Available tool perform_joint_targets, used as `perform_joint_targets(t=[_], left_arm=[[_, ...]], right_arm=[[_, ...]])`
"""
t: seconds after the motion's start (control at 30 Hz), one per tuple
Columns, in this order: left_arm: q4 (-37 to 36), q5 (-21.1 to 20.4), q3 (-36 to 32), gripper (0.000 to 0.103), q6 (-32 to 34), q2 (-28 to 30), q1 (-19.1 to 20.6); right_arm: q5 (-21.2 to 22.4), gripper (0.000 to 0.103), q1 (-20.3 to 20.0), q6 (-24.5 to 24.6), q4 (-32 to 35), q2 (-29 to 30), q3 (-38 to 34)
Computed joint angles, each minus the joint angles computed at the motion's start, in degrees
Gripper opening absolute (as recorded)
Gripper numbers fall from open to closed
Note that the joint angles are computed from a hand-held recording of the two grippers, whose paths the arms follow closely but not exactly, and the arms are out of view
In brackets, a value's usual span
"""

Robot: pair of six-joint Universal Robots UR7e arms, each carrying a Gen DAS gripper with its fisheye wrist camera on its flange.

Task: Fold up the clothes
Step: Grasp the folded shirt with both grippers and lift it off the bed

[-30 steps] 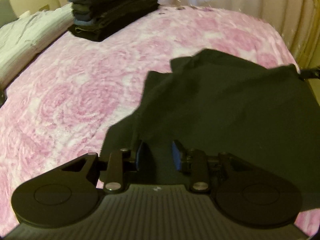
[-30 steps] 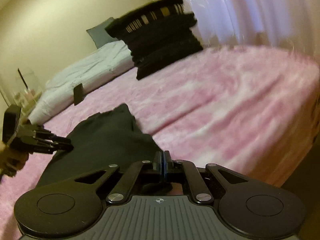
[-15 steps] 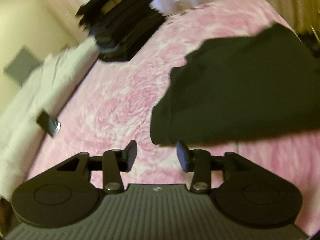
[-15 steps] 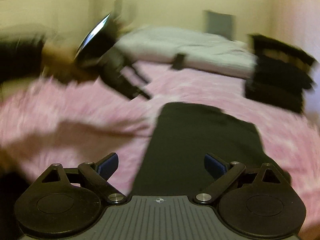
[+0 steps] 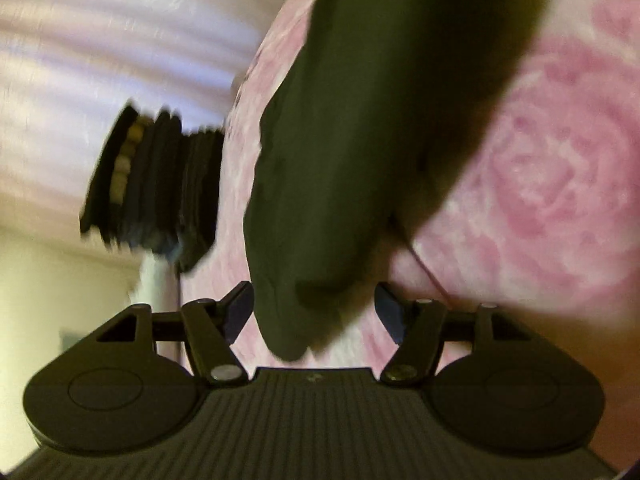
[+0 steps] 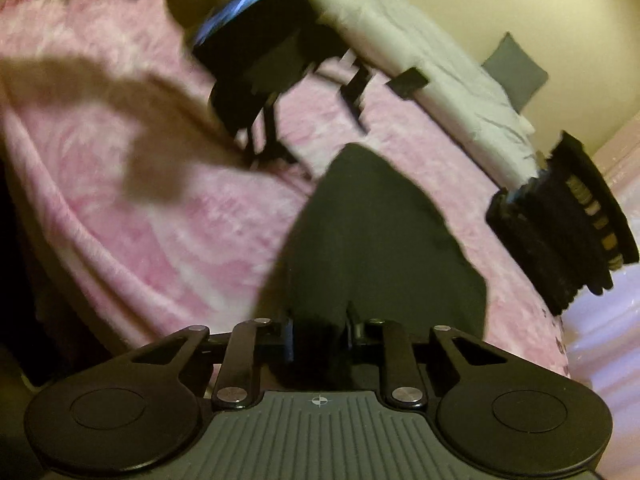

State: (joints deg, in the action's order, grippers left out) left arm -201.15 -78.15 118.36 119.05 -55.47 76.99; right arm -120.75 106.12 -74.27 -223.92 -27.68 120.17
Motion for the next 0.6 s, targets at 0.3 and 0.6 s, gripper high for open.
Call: perform_joint_targets(t=[0.3,0.6], left_arm=[[3.07,4.85,-0.3,0.019,1.56,0.54,-2.77],[15.64,17.23,3.52,0.017,-20.63,-7.81,-10.08]], right_arm=[[-1.7,0.021,0.52,-0.9,-4.95,-3.88,6.01],[0.47,0.061,-0.2,-11.05,-22.87,6.97,5.93]])
